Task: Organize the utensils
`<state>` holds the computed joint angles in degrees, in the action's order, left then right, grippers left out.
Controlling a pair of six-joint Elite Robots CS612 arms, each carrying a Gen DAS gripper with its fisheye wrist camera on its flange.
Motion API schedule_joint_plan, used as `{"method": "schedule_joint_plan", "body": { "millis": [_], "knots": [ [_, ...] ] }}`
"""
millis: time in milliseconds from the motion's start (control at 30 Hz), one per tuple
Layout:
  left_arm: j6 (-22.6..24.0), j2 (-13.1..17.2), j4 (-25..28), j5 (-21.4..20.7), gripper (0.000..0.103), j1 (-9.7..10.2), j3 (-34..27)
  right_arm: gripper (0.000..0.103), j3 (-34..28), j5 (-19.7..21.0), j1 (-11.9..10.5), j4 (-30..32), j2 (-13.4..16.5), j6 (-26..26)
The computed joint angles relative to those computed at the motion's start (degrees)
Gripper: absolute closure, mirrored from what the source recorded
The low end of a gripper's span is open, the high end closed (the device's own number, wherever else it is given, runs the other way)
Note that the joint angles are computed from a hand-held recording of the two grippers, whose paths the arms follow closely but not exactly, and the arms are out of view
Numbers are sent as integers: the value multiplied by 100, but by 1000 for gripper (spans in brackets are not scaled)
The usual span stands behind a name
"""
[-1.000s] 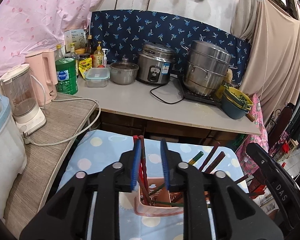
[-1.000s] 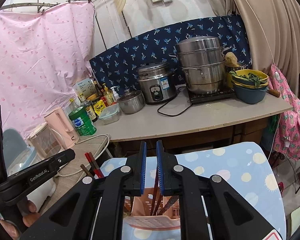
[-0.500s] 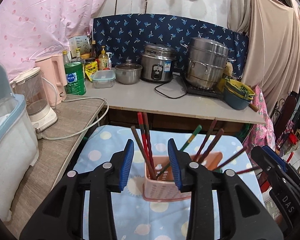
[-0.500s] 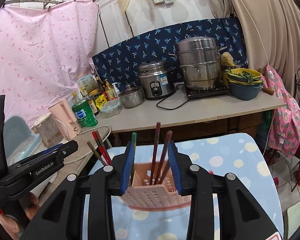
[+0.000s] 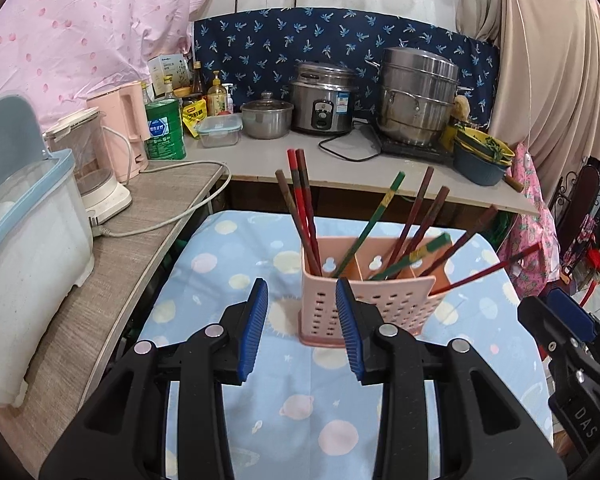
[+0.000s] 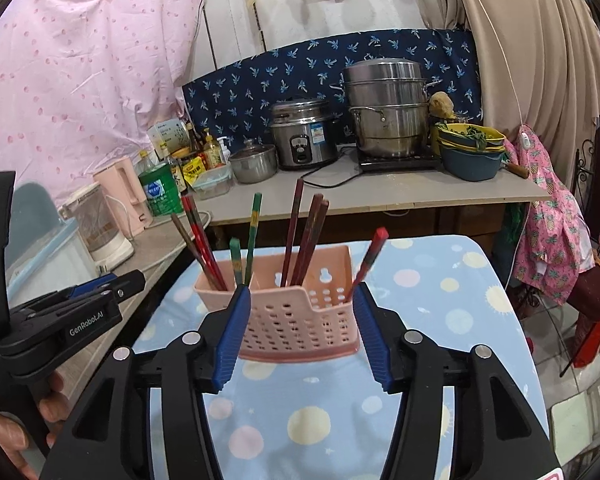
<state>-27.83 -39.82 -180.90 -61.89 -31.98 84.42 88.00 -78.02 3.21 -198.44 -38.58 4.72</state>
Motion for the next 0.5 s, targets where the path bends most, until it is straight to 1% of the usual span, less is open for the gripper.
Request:
{"method": "schedule_joint_plan", "body": {
  "millis": [100, 233, 433, 500],
  "knots": [
    [-64, -28, 23, -7, 69, -9, 102, 47, 122, -67, 22, 7, -25, -150],
    [-150, -55, 72, -22, 69, -18, 220, 44, 242, -101, 44, 29, -46, -219],
    [-199, -63, 143, -66, 69, -42, 345, 39, 363, -153, 57, 95, -69, -195],
    [-210, -59, 174, -97, 68, -48, 379, 38, 389, -215, 76, 128, -72, -201]
  ]
}}
